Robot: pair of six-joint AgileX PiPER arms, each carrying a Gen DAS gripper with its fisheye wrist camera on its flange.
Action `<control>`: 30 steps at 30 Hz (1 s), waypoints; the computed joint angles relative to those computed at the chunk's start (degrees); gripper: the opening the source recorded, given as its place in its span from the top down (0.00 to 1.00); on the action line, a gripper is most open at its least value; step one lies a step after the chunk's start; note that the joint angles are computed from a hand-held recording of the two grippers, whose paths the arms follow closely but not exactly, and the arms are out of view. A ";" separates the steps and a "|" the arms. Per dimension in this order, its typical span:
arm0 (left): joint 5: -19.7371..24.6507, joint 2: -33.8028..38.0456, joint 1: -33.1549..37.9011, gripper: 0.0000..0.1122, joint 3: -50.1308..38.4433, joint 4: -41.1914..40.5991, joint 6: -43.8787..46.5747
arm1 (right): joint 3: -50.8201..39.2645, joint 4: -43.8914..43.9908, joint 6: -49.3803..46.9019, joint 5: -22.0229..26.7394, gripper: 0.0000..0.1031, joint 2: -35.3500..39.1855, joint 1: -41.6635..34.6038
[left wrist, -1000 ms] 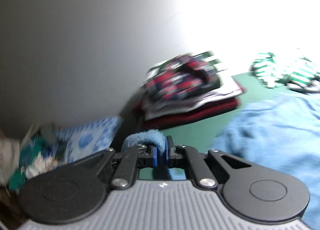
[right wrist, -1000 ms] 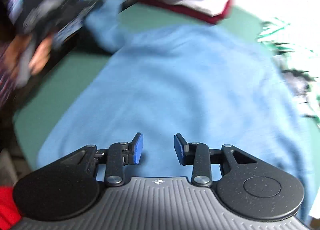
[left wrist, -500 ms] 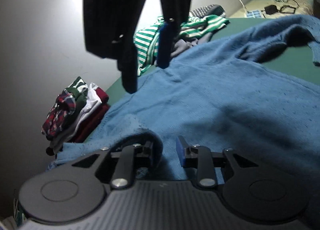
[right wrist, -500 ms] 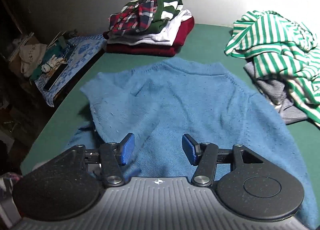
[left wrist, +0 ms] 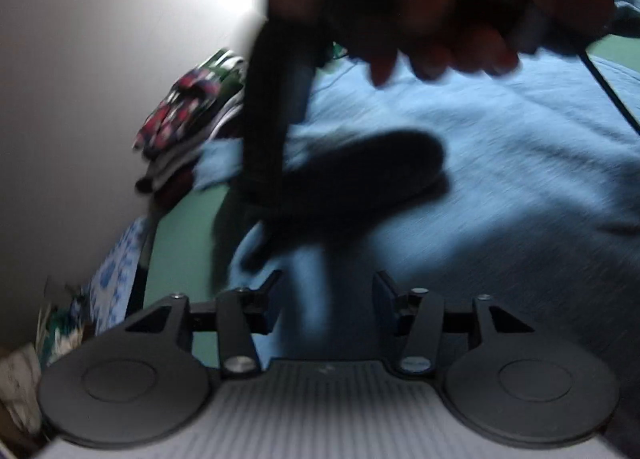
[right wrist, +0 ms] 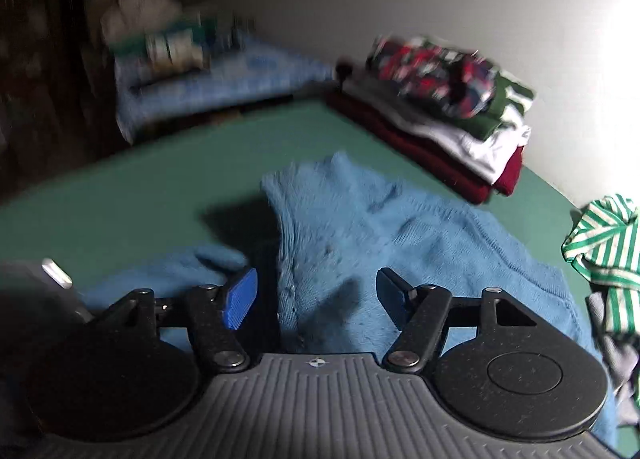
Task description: Fold clothes
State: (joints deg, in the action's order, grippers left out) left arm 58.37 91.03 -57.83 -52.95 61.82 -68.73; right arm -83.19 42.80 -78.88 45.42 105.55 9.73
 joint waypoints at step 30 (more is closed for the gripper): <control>-8.13 -0.39 13.11 0.79 1.31 -0.20 -0.58 | -7.65 9.49 38.69 8.36 0.54 7.23 -26.09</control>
State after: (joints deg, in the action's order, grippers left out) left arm 50.24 90.64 -44.72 -51.64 61.63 -69.31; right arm -90.84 52.29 -40.19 53.78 112.78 -16.35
